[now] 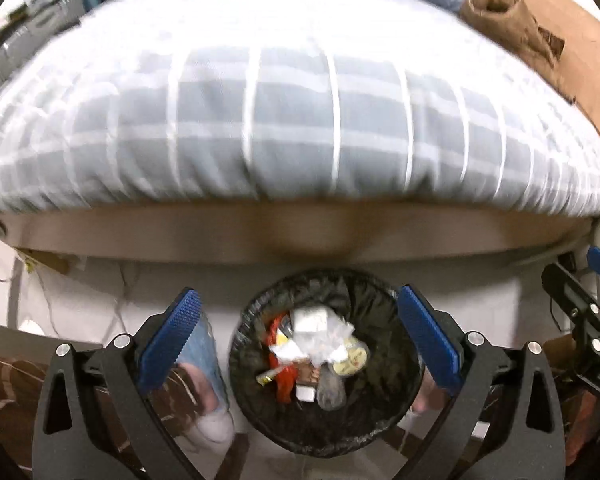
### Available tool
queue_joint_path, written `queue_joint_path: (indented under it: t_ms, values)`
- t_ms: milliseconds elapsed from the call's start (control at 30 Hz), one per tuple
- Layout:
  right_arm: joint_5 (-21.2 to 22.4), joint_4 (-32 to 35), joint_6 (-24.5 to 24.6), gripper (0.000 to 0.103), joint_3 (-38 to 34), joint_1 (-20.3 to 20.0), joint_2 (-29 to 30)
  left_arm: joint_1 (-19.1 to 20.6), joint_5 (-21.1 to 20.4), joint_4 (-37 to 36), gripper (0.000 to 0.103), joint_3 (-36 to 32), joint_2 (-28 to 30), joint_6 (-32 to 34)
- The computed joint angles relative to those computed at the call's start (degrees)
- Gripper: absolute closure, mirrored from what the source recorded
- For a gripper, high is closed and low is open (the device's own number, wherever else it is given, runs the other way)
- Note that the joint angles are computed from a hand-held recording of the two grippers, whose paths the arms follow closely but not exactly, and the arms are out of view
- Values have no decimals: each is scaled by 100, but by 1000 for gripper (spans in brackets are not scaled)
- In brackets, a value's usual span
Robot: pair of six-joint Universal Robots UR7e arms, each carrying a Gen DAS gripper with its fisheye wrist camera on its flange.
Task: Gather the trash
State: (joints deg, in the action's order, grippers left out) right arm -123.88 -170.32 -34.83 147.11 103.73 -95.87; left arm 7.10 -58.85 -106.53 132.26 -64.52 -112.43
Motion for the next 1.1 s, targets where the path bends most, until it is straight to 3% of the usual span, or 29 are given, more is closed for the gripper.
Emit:
queue_joint_path:
  t_ms: [133,267,467,833,1100]
  values:
    - [97,696,450,8,-316,347,-367,-228,218,805,6,-315,-291,-371]
    - [-117,1246,831,8,-570,834,-604,-495,416,1680,6,-766,-371,-524]
    - [-243,1737,1109,8,-747,1264,-926,-795,433,2318,6,-1220,-363,-579]
    - [-258,2258,1446,8,-919,1686,-1211,-1179,240,2979,6,-1561,-417,-1004]
    - [-249,2314,1476,8,-944,1742,-1263,-1261,144,3095,6,-1612,-399,-1125]
